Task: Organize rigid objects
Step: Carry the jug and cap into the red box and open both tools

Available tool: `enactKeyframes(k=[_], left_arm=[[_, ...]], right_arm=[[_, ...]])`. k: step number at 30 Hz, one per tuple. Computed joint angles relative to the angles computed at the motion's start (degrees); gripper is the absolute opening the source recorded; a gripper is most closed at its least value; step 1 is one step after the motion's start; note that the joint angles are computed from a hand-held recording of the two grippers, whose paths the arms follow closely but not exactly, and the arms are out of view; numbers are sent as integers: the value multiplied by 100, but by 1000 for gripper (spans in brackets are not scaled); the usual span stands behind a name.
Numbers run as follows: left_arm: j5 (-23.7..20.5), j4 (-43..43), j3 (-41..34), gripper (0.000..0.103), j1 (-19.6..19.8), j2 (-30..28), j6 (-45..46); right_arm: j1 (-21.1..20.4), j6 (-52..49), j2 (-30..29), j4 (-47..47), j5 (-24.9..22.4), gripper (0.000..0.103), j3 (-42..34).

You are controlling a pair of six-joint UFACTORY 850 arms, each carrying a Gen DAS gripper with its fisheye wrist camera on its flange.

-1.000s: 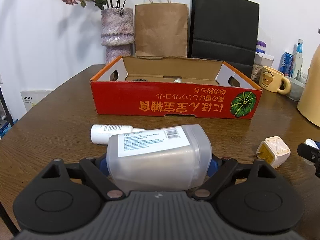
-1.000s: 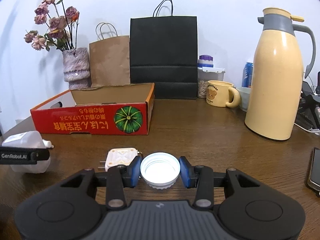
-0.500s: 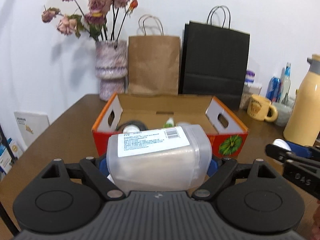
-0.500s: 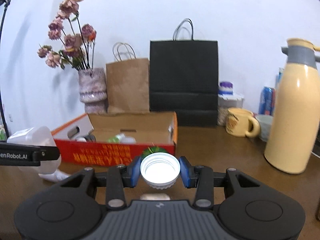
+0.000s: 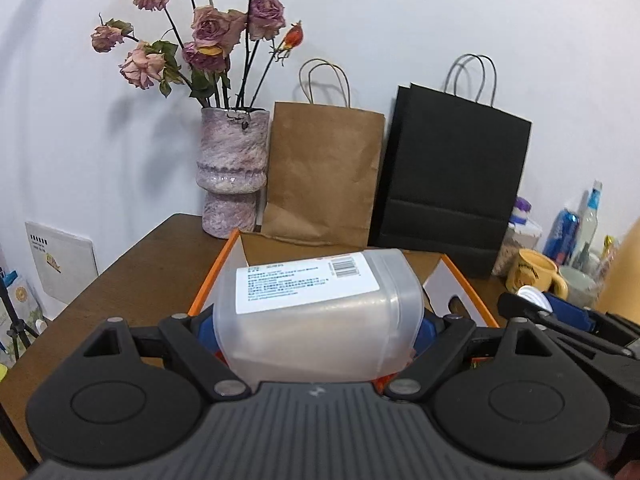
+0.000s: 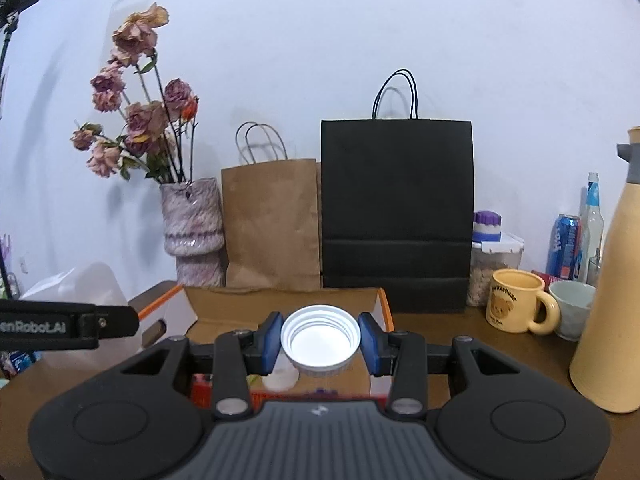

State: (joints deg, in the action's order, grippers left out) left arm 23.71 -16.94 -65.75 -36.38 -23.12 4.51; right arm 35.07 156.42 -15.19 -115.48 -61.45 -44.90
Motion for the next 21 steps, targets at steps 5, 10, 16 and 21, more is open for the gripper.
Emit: enactKeyframes(k=[5, 10, 16, 21], left_arm=[[-106, -60, -437, 88, 54, -281, -31], [-299, -242, -962, 88, 97, -658, 99], [-519, -1145, -1662, 88, 127, -1187, 1040], [-747, -2188, -2221, 88, 158, -1610, 2162]], right_arm=[[-309, 2, -193, -270, 320, 40, -356], [-604, 72, -388, -537, 618, 40, -666], [-929, -25, -672, -683, 1106, 40, -1080], [-1124, -197, -932, -708, 1504, 40, -1412]])
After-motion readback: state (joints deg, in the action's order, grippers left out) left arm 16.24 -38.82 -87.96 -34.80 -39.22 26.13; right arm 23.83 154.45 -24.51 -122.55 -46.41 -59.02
